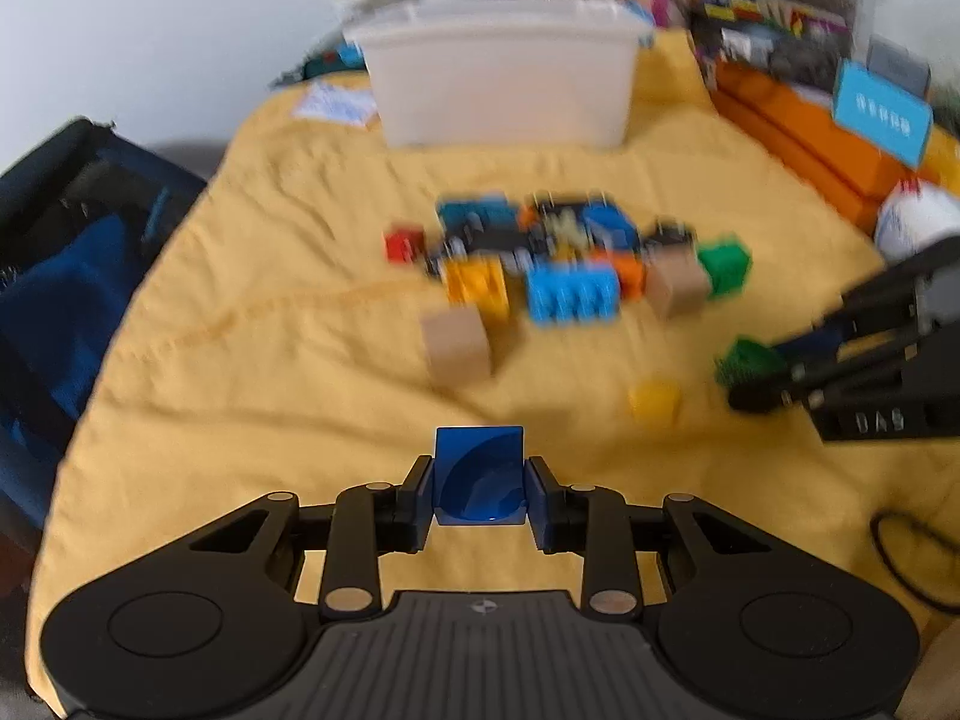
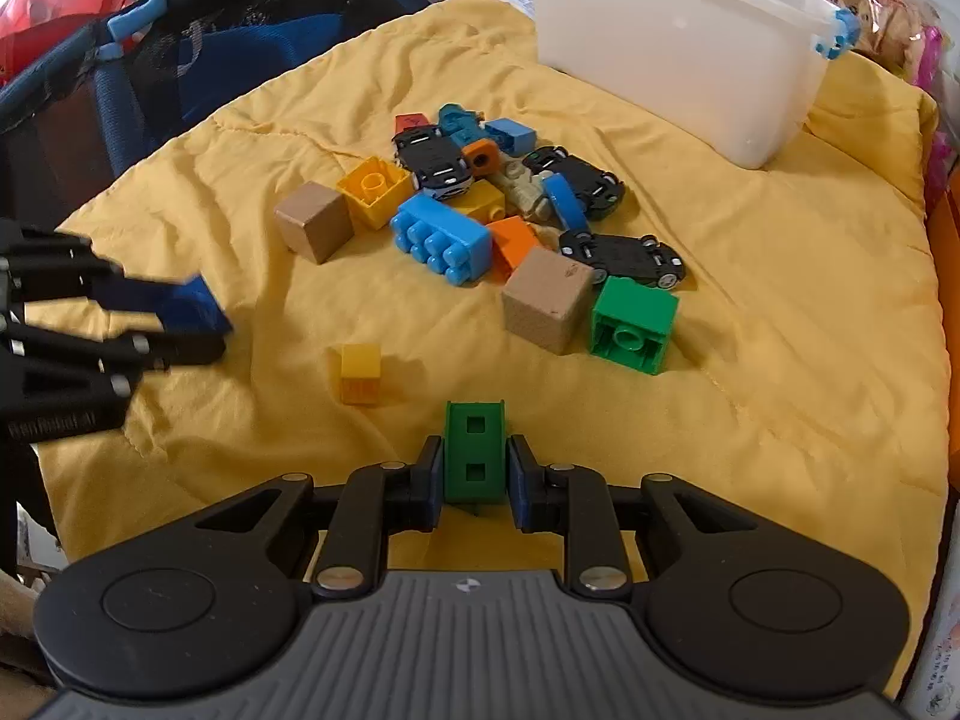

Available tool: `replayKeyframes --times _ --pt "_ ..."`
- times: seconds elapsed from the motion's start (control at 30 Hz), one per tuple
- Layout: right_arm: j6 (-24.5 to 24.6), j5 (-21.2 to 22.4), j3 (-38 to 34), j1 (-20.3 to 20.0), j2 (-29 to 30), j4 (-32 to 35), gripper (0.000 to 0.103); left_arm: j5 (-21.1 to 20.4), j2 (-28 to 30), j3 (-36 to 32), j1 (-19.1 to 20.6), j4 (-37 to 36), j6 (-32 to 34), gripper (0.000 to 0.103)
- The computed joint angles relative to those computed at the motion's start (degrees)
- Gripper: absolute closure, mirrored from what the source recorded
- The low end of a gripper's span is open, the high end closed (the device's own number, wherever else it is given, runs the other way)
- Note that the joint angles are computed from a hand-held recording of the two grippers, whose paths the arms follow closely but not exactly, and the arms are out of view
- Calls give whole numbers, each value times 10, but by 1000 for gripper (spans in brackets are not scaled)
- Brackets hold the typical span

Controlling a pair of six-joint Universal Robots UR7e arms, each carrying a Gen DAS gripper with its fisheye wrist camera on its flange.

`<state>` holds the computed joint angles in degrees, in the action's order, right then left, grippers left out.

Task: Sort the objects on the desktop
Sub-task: 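Carry both blocks over the white bin and open both tools to drop them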

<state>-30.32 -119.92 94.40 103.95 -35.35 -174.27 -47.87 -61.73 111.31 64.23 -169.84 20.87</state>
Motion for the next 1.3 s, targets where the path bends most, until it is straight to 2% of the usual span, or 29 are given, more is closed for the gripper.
replayKeyframes --times 0.1,0.23,0.4,0.5,0.63,0.8,0.9,0.97,1.03,1.13,1.2,1.3 --pt "-8 7 -8 3 -8 -22 79 -5 7 -29 -7 -26 29 68" --pt "-38 13 -42 8 -5 -62 79 -26 39 -100 -11 -69 102 68" --pt "-73 6 -131 13 31 -101 79 -61 116 -244 -11 -87 200 68" --pt "-94 8 -194 13 57 -111 79 -87 163 -327 -10 -87 233 68" --pt "-112 13 -278 12 93 -104 79 -111 209 -412 -8 -54 221 68" --pt "-91 21 -377 9 133 -62 79 -129 270 -509 -4 -17 223 68" --pt "-87 18 -440 2 167 -51 79 -142 310 -587 4 52 155 68" --pt "-76 1 -488 -4 197 -38 79 -136 348 -640 9 67 145 68" --pt "-71 -7 -517 -10 218 -33 79 -152 371 -675 17 104 139 68" --pt "-84 -7 -513 -11 222 -51 76 -129 378 -677 16 126 134 64" --pt "-100 7 -479 -10 207 -88 76 -156 346 -613 17 71 144 57" --pt "-105 35 -404 -8 167 -140 75 -184 282 -502 15 1 133 55"
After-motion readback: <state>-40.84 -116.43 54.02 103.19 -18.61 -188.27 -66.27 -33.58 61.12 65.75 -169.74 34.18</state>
